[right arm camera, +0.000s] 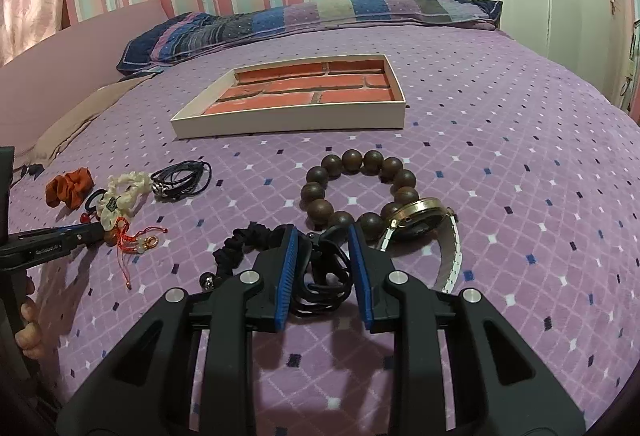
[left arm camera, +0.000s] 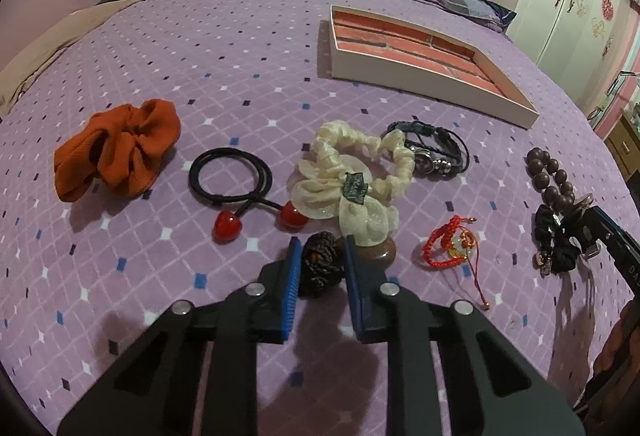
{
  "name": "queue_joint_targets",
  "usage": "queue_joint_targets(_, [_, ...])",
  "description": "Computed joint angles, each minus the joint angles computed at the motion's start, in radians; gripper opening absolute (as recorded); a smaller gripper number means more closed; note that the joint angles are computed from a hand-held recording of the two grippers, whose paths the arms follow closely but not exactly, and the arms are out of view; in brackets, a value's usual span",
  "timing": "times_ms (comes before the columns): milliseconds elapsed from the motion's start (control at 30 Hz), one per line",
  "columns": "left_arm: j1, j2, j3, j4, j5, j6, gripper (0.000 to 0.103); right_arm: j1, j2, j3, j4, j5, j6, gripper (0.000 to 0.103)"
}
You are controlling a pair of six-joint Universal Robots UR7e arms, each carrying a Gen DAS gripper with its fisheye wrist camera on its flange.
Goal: Organize jewelry
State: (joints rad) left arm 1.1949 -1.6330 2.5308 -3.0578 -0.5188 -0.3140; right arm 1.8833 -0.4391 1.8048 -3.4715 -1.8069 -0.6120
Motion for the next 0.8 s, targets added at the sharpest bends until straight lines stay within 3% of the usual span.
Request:
queue_joint_targets(200, [-0.045,0.026,0.015,0.001,0.082,0.012,0.02,0.002,-0.002,0.01,-0.011,0.018,-0.016,0.026])
queue_joint_targets(467, [-0.094,0.054,0.034,-0.099,0.151,0.084,0.019,0.004,0.002,0.027,-0.066,0.043,-0.046,0.025])
queue_joint_targets(500, [-0.105,0.058,0.038,-0.127,0.158,0.103,0.019,0.005,0.005,0.027,-0.081,0.047,-0.052,0.022])
queue_joint_targets(533, [-0.115,0.061,0.041,-0.147,0.165,0.117,0.019,0.006,0.005,0.024,-0.079,0.048,-0.055,0.003])
queue_joint_targets(700, [-0.16,0.095,0.046,-0.264,0.201,0.206,0.019,0.009,0.02,0.005,-0.085,0.041,-0.07,0.001])
queue_joint_targets(800, [-0.165,0.084,0.047,-0.271,0.194,0.205,0.018,0.015,0.013,0.021,-0.111,0.051,-0.1,0.002])
